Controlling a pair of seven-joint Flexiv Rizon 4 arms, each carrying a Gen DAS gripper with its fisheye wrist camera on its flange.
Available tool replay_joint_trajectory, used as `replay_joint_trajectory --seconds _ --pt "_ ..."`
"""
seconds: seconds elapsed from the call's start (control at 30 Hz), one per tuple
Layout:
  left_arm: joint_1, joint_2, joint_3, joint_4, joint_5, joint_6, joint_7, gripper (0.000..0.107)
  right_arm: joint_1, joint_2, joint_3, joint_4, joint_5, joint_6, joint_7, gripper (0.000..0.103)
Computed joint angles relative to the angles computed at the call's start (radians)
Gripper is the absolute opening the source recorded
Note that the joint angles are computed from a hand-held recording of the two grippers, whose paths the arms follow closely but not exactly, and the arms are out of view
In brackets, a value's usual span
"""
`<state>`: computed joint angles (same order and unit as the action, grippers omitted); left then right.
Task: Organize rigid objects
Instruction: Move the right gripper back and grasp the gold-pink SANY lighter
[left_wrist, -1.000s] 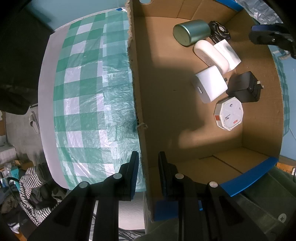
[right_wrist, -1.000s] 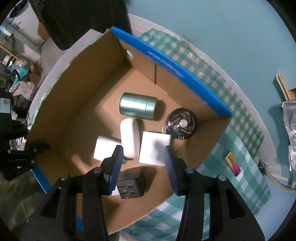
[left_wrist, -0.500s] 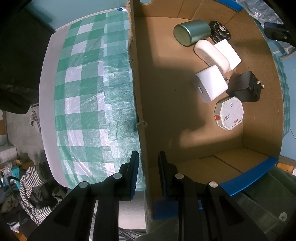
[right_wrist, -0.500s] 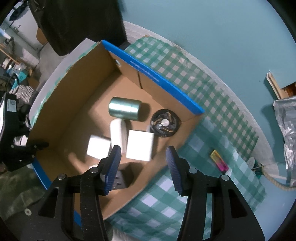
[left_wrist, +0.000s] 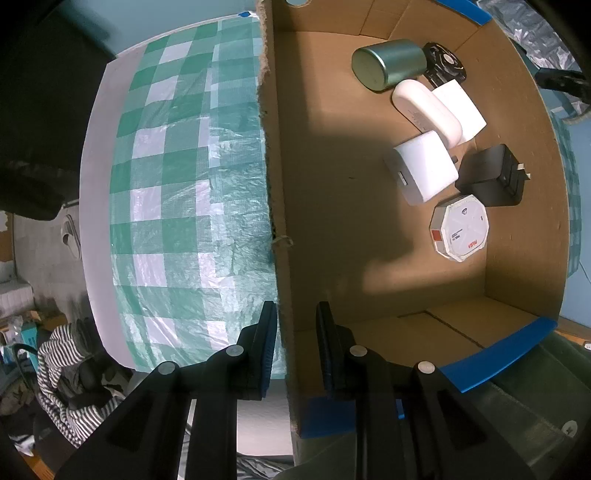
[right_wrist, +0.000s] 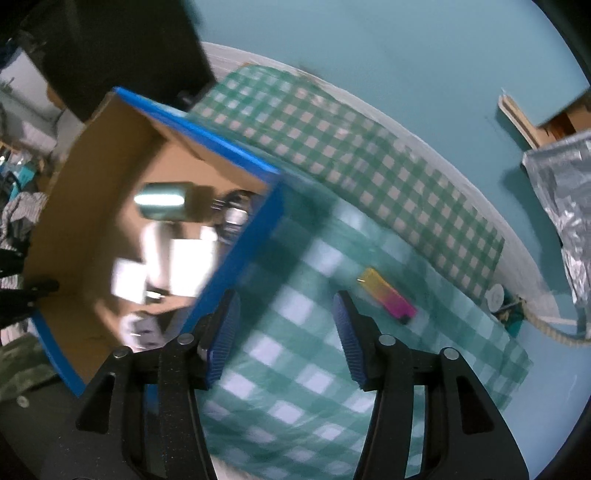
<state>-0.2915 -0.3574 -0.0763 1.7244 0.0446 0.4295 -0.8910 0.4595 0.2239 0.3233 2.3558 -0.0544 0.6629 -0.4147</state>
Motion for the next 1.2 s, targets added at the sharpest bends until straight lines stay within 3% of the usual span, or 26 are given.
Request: replay_joint_trajectory --seconds 0.2,0.4,0.63,0.9,1.07,1.2 --pt "0.0 0.003 0.001 0.006 0.002 0.004 -0.01 0.021 -0.025 0.035 -0.029 0.118 0.082 0.042 -0.092 0.056" --pt "-0.001 0.002 0.004 0.006 0.008 0.004 -0.034 0.021 -0.039 0.012 -0.036 0.184 0.1 0.067 -0.169 0.056" --pt "0.005 -0.012 0.009 0.002 0.015 0.007 -0.047 0.021 -0.067 -0.008 -0.03 0.24 0.028 0.165 -0.12 0.056" --pt "0.01 -0.022 0.01 -0.004 0.016 0.015 -0.05 0.021 -0.073 -0.052 -0.043 0.249 0.034 0.214 -0.131 0.056" --pt "0.012 -0.024 0.011 -0.006 0.019 0.017 -0.039 0.021 -0.066 -0.052 -0.039 0.243 0.054 0.218 -0.117 0.031" --pt "0.011 -0.028 0.01 -0.01 0.02 0.016 -0.033 0.021 -0.054 -0.059 -0.036 0.223 0.095 0.198 -0.102 0.023"
